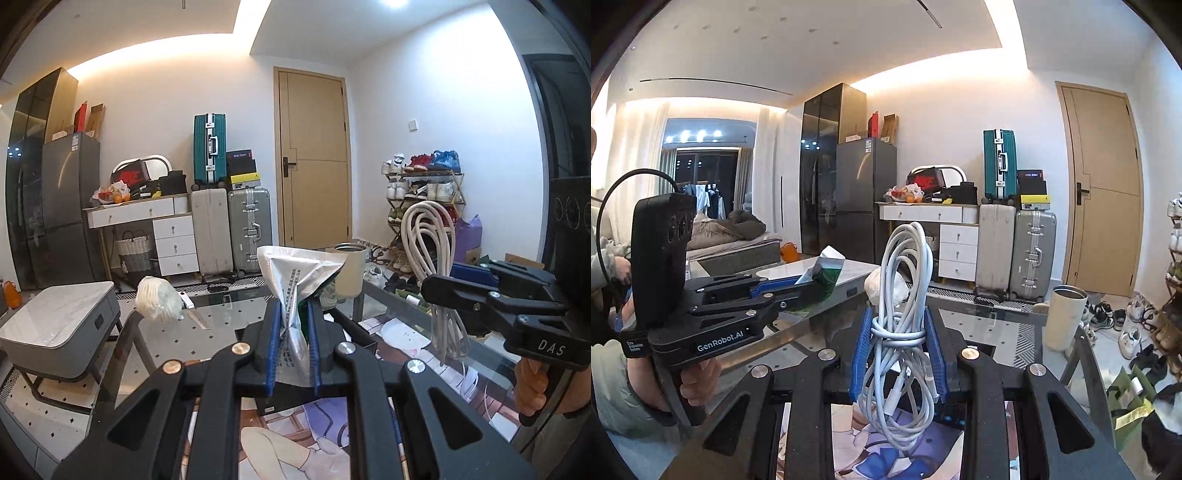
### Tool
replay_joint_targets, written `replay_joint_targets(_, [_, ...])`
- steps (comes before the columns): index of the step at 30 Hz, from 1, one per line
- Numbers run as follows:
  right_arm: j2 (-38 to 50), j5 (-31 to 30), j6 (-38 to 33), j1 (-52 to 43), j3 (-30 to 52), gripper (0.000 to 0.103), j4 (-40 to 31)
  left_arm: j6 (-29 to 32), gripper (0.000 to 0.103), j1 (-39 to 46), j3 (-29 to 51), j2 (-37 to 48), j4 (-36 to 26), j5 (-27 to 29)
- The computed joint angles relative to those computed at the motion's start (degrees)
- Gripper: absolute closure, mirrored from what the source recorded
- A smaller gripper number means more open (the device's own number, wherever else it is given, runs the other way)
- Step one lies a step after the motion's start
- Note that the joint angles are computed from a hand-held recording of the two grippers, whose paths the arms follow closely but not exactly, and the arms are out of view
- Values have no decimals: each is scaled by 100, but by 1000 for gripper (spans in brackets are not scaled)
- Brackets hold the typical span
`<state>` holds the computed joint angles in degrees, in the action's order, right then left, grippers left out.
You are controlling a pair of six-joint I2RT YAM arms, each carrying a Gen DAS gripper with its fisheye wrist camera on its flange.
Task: Organize soft objects
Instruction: 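Lift the medicine packet and cable and carry both over the black box, then lower the packet into the box while the right tool drops the cable in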
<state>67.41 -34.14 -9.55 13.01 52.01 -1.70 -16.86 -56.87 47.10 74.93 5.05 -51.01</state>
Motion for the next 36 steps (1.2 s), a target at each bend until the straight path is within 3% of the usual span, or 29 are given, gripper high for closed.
replay_joint_targets(7, [-2,-2,69,9,-11,74,72,122,91,-156,33,27,226,-193])
replay_joint_targets(13, [404,213,268,237,432,74,192,548,91,265,276,137,691,226])
replay_joint_targets(25, [2086,921,750,691,1936,74,269,318,91,1692,1006,1111,1071,1574])
replay_joint_targets(36, [2718,1101,819,808,2505,74,102,66,91,2046,1083,1337,943,1935])
